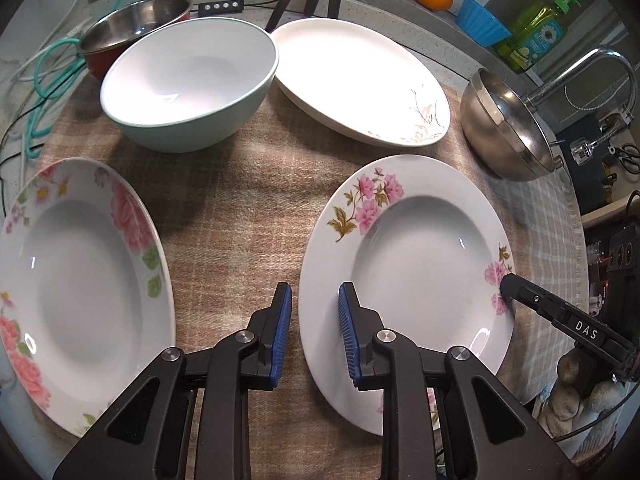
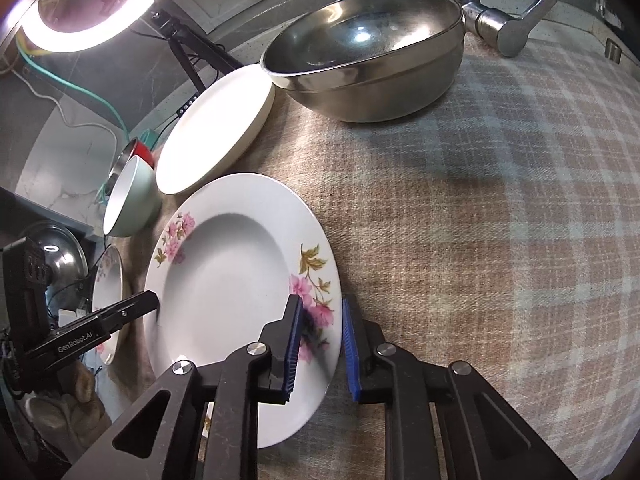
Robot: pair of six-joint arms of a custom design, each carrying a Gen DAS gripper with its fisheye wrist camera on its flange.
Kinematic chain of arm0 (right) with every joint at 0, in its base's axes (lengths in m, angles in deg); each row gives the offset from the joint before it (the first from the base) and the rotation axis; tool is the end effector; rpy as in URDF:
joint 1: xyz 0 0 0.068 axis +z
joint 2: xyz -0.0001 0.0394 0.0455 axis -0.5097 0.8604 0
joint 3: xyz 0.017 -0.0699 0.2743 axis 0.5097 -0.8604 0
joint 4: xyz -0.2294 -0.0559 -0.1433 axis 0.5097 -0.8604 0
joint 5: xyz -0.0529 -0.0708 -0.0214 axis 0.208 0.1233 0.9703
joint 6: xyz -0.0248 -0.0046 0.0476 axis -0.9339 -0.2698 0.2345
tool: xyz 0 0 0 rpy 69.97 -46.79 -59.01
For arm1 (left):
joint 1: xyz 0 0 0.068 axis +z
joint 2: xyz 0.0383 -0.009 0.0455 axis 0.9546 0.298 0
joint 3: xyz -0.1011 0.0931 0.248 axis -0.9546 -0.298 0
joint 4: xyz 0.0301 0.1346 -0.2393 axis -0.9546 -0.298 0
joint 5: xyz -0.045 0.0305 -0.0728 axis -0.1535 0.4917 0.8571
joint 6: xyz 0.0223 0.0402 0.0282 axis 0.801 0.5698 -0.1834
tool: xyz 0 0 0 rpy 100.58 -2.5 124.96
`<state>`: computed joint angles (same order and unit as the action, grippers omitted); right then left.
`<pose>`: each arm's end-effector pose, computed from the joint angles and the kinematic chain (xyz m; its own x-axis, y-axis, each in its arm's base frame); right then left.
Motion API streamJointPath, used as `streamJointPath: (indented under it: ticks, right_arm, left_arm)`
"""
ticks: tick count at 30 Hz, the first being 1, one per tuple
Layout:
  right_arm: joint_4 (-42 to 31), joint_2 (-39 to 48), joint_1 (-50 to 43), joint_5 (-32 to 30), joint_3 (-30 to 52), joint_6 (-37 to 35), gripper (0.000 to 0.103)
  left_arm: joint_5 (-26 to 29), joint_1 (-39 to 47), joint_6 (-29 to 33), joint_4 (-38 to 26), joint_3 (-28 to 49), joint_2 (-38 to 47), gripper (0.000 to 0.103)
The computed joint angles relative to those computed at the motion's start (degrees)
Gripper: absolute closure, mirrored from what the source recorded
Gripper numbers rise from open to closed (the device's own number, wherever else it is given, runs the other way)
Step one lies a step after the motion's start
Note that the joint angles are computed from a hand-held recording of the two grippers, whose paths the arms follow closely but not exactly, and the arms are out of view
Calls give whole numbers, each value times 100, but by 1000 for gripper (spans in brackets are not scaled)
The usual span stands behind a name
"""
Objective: Organize plates and bowls
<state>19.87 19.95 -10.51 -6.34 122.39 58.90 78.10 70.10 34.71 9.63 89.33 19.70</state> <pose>0.2926 0.1205 0.0869 -0.9678 -0.1135 -0.2248 -0.1975 0.8959 0.3980 0.2116 -0.0149 0.0894 -0.8989 -0.3529 -0.2597 -0.2826 0.9199 -0.2718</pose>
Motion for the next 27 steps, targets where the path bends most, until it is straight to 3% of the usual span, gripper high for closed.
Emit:
streamJointPath:
  ticks: [8,27]
  right_arm:
    - [-67,42,-117,-188,27,-13,85]
    - [-187,-10,13,-63,23,21,85]
  left_arm:
    - [400,232,109,63,52,216,80]
    - [256,52,94,-165,5,20,80]
